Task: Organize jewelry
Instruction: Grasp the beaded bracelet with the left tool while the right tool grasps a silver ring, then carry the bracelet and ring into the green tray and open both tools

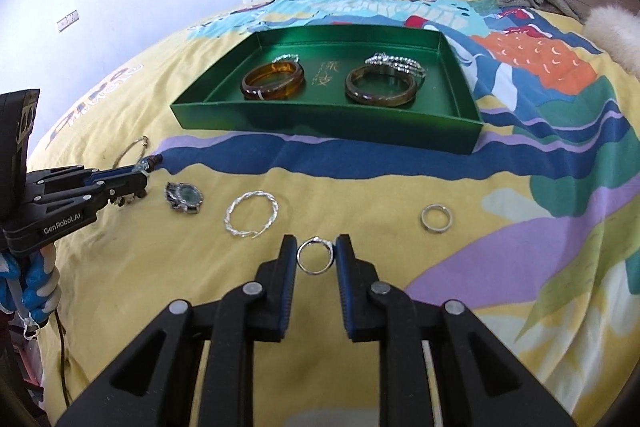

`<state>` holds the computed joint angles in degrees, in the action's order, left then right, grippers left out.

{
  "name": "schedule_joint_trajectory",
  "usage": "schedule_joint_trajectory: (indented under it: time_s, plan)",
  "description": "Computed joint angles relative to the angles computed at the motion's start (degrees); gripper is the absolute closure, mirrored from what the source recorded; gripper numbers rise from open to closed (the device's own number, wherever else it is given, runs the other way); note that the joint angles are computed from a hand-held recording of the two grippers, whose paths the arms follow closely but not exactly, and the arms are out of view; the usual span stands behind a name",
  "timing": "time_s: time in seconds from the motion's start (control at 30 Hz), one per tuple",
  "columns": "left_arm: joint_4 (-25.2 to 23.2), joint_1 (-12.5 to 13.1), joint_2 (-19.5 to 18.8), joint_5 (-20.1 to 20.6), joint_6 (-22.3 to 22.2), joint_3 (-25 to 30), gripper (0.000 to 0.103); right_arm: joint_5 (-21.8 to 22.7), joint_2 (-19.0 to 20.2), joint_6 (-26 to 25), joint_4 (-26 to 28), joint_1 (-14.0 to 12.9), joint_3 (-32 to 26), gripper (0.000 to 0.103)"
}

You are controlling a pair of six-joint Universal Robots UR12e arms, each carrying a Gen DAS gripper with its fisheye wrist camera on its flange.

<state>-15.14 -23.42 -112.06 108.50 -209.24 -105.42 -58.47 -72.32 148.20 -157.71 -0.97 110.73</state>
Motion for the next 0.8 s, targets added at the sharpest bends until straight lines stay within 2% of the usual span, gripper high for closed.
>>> schedule_joint_trajectory:
  time_s: [0.3, 0.8]
  plan:
    - [1.0, -1.3, 2.7, 2.3, -2.5, -1.1, 0.092, 3.1, -3.9, 0.6, -1.6, -2.0, 2.7, 0.085]
    - [2.9, -4.4, 6.6, 7.3, -3.4, -3.2, 0.092, 7.0, -10.4, -0.3, -3.5, -4.9, 7.5, 0.085]
